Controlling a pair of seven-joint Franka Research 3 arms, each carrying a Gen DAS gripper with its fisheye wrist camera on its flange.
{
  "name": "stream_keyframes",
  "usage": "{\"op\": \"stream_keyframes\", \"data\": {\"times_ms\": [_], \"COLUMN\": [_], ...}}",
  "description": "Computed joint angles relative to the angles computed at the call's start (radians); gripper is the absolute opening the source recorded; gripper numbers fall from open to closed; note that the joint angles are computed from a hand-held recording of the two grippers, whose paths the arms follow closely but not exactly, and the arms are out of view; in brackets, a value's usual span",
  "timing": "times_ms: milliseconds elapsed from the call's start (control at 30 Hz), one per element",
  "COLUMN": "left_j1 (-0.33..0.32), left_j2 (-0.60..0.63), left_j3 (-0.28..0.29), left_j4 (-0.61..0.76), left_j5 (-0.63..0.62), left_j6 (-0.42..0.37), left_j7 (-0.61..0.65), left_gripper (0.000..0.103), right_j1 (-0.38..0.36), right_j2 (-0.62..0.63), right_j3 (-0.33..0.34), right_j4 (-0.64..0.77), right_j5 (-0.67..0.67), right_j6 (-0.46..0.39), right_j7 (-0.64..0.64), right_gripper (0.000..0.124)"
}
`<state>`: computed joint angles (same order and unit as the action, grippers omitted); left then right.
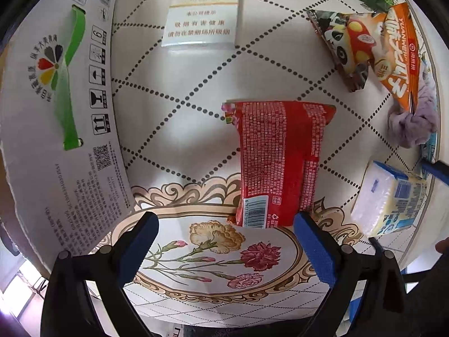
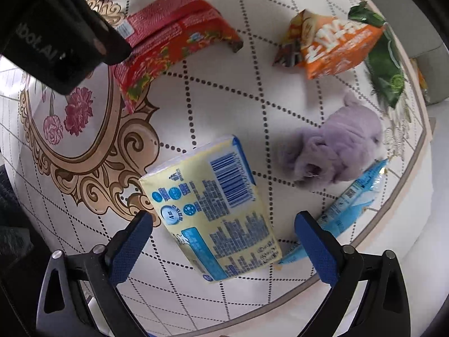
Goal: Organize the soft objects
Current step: 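Grasp the red snack packet with the left tool while the right tool grasps the yellow milk carton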
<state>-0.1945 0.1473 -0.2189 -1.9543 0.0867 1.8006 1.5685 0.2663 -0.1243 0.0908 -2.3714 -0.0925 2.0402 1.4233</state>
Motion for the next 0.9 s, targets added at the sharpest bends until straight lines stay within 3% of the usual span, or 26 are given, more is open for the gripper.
{"op": "stream_keyframes", "data": {"times_ms": [33,133,200,333,467,533,600,733,900], "left_j1": [0.002,0.005,0.007,-0.002,-0.021,-0.028,-0.037,-0.042,-0.033], "left_j2": [-0.004,-0.001,0.003,0.029,0.071,0.094,0.121,0.1,0.0], "left_j3": [0.0,0.001,0.001,-0.011,-0.023,-0.028,-0.033,-0.038,-0.034], "left_j4": [-0.007,-0.015,-0.009,-0.011,0.02,0.024,0.027,-0.028,-0.133], "left_j5": [-0.005,-0.01,-0.015,-0.045,-0.043,-0.042,-0.038,-0.026,-0.035], "left_j6": [0.005,0.026,0.028,0.06,0.056,0.059,0.064,0.136,0.201], "left_j7": [0.004,0.011,0.022,0.023,0.007,0.01,0.008,0.013,0.049], "left_gripper": [0.098,0.098,0.098,0.098,0.097,0.089,0.055,0.049,0.045], "right_j1": [-0.001,-0.021,-0.054,-0.127,-0.169,-0.173,-0.172,-0.163,-0.127], "right_j2": [0.008,0.028,-0.001,-0.021,-0.04,-0.029,-0.024,-0.029,-0.164], "right_j3": [-0.001,-0.02,-0.045,-0.088,-0.107,-0.097,-0.092,-0.074,-0.046], "right_j4": [0.002,0.003,-0.02,-0.073,-0.138,-0.159,-0.201,-0.245,-0.372], "right_j5": [0.008,0.031,0.056,0.174,0.298,0.309,0.314,0.302,0.331], "right_j6": [-0.004,-0.002,-0.022,-0.026,0.045,0.078,0.12,0.18,0.225], "right_j7": [0.01,0.08,0.146,0.397,0.474,0.526,0.542,0.629,0.696], "right_gripper": [0.079,0.075,0.074,0.074,0.074,0.074,0.074,0.069,0.066]}}
